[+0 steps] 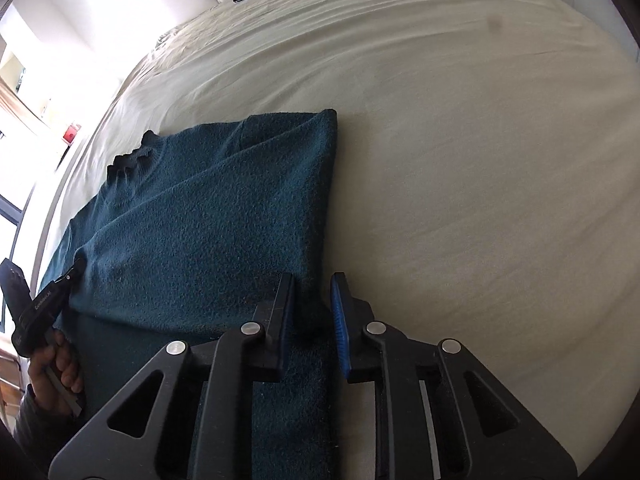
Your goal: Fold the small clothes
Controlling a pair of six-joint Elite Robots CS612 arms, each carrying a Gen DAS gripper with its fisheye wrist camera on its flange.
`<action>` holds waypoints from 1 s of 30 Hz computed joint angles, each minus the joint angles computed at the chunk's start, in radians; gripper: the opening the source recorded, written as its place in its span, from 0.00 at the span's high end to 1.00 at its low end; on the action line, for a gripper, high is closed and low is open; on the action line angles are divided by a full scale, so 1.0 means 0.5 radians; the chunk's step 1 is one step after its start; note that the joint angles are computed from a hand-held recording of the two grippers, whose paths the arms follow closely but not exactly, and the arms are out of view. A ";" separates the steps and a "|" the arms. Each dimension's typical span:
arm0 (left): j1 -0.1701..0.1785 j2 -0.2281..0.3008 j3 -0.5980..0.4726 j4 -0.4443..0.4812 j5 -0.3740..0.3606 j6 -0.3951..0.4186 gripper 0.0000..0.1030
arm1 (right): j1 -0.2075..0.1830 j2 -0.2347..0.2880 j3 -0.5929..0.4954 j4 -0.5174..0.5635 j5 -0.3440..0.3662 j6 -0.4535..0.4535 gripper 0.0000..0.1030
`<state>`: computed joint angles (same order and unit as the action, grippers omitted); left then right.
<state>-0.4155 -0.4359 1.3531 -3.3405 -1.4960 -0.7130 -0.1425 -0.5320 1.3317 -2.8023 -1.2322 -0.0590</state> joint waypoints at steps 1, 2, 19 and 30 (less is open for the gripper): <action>0.000 0.002 -0.002 0.000 0.001 0.002 0.88 | 0.000 0.006 0.006 -0.032 -0.032 -0.028 0.88; 0.000 0.003 -0.002 -0.003 0.001 0.002 0.88 | 0.010 0.007 0.019 -0.077 -0.069 -0.048 0.89; -0.007 -0.237 0.410 -0.317 0.090 -0.197 0.52 | 0.048 -0.107 0.283 -0.701 -0.259 -0.013 0.74; 0.174 -0.415 1.264 -1.111 0.417 -1.145 0.51 | 0.193 -0.322 0.717 -1.543 -0.181 0.351 0.05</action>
<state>-0.3282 -0.6436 1.9850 -3.8959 -1.2873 -1.2856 -0.0460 -0.6930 1.6904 -3.5736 -1.3229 0.1165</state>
